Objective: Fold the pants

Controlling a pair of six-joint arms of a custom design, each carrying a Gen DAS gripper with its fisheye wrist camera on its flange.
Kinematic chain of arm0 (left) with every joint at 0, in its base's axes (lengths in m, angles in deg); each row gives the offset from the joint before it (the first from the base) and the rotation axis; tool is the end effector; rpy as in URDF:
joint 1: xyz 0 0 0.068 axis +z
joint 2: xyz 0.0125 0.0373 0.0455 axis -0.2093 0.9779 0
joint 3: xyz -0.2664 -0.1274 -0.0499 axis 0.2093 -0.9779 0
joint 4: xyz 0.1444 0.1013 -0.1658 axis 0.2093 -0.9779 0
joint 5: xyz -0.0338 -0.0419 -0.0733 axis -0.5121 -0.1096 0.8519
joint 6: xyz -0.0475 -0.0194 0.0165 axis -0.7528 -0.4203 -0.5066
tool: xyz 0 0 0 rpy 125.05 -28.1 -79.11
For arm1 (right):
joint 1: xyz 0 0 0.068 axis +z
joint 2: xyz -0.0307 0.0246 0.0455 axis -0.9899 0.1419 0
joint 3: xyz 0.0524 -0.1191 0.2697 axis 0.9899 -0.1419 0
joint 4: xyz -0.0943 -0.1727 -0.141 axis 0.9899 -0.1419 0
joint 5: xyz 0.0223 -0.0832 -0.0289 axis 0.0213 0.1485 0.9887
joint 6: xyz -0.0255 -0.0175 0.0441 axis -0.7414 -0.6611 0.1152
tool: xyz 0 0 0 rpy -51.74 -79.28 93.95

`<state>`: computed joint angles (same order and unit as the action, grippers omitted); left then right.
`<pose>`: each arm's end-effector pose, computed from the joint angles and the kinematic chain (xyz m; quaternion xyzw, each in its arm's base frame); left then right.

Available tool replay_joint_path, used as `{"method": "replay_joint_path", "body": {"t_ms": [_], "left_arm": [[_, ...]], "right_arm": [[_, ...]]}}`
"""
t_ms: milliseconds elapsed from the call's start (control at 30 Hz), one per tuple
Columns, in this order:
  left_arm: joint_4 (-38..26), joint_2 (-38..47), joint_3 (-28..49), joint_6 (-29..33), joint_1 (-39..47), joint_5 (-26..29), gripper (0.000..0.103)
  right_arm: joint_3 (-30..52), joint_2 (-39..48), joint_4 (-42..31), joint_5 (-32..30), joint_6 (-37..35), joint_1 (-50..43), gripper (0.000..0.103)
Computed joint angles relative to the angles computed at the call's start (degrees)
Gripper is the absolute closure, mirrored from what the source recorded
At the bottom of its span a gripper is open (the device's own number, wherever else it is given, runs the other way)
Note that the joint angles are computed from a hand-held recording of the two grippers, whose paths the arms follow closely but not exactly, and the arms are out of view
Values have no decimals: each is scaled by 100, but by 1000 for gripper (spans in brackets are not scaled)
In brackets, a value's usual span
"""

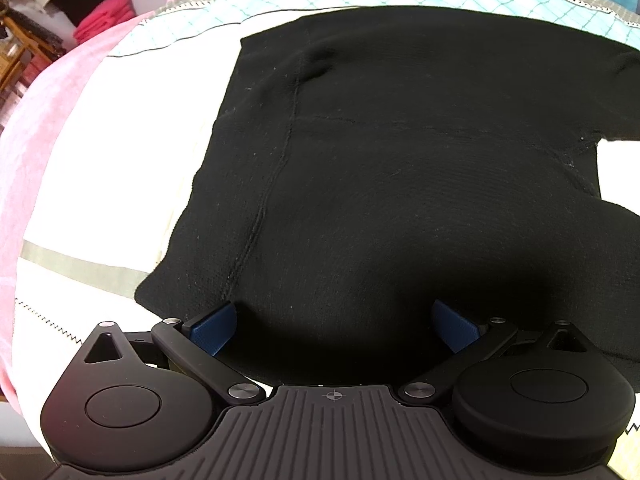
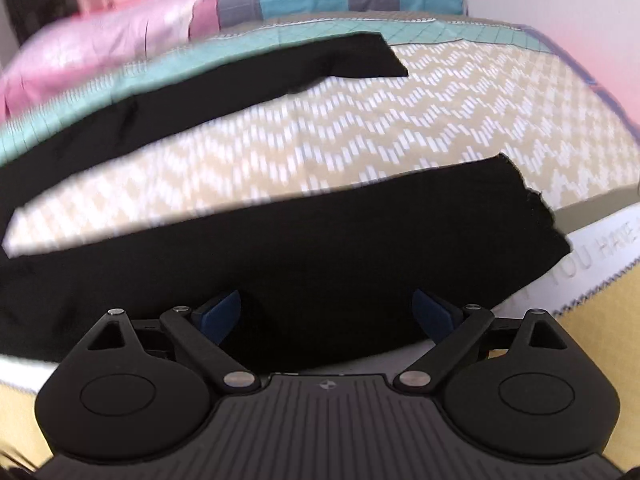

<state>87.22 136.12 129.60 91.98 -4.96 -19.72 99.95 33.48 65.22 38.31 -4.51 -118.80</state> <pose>0.3732 0.0497 0.0641 0.1544 0.9680 0.0967 0.1725 0.1541 -0.1147 0.0823 0.2876 0.9144 -0.0822 0.2727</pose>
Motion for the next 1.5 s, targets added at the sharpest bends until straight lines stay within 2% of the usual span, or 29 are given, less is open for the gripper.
{"method": "replay_joint_path", "body": {"t_ms": [233,367,467,633,767,900,1133,1200,1333,1500], "left_arm": [[-786,-152,307,-252,356,480,0],[-919,-602,22,-167,632,843,0],[-1237,-815,-53,-151,925,1269,0],[-1986,-560,301,-356,1323,1931,0],[-2286,-90,729,-812,1520,2374,0],[-2037,-150,582,-1017,1601,2700,0],[-2062,46,835,-1253,1648,3027,0],[-2227,65,940,-1250,1682,3070,0],[-2712,121,1109,-1161,1854,3259,0],[-2678,81,1053,-1188,1798,3124,0]], "right_arm": [[-247,-696,-261,361,365,-319,9],[-308,-1325,-803,68,488,-604,9],[-359,-1465,-941,-42,577,-602,9],[-379,-1388,-890,-172,869,-370,10],[-220,-1495,-1187,-569,1066,-517,11],[-106,-1621,-1538,-954,1220,-893,11],[-14,-1267,-2055,-2404,1465,-2527,16],[-36,-1081,-2041,-2820,1435,-2908,16],[-59,-895,-1841,-3056,1432,-3044,13],[-82,-602,-1404,-3335,1646,-3143,13]]}}
